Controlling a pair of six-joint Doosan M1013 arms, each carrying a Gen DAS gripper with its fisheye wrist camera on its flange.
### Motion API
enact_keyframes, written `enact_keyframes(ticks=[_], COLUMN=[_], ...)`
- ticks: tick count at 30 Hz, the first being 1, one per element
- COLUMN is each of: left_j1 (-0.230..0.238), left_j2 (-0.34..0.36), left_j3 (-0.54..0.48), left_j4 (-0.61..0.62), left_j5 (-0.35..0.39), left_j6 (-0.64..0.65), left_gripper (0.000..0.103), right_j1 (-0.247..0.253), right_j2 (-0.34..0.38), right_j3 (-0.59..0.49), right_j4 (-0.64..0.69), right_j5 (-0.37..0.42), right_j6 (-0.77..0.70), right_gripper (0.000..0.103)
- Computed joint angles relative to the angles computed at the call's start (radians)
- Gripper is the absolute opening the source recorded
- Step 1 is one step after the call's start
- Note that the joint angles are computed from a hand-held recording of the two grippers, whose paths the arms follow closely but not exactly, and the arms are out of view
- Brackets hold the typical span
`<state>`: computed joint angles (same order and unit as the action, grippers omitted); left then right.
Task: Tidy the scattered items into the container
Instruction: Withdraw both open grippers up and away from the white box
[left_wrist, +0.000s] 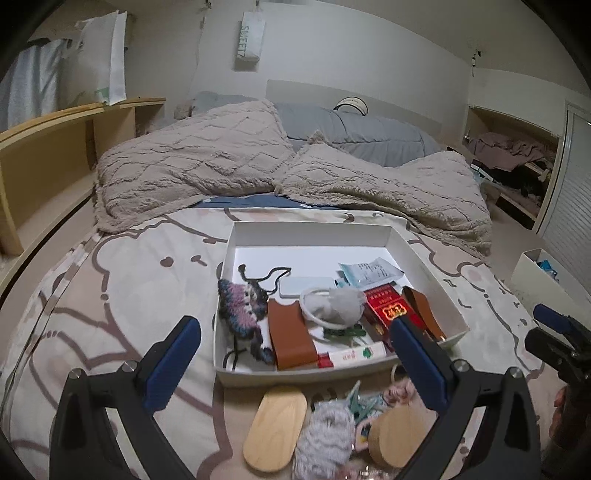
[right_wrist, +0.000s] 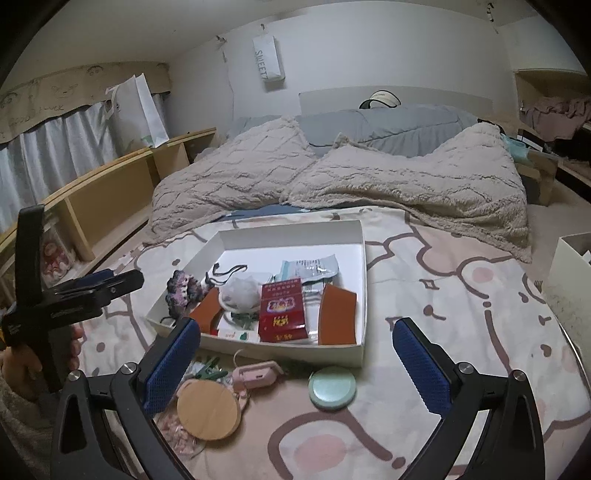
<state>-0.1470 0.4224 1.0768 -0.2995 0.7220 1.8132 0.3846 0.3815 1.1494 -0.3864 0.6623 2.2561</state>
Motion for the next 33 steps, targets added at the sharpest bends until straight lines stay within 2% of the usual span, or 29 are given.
enact_keyframes(ticks=[9, 19, 24, 33], left_j1=[-0.013, -0.012, -0.014, -0.012], left_j2=[-0.063, -0.085, -0.089, -0.083], left_j3=[0.114, 0.178, 0.203, 0.211], left_j4=[0.062, 0.062, 0.089, 0.067], left_j5=[-0.067, -0.049, -0.070, -0.065], left_j6=[-0.017, -0.080, -0.130, -0.105], left_gripper=[0.103, 0.103, 0.103, 0.103], right_j1=[0.018, 0.020, 0.021, 0.030], right_j2=[-0.020, -0.018, -0.013, -0.003], right_j3=[0.044, 0.063, 0.070, 0.078], right_j4=[-0.024, -0.025, -0.018, -0.004], right_j5=[0.005, 0.024, 0.029, 0.024], right_j6=[0.008, 0.021, 0.019, -0.021], right_gripper=[0.103, 0.103, 0.103, 0.103])
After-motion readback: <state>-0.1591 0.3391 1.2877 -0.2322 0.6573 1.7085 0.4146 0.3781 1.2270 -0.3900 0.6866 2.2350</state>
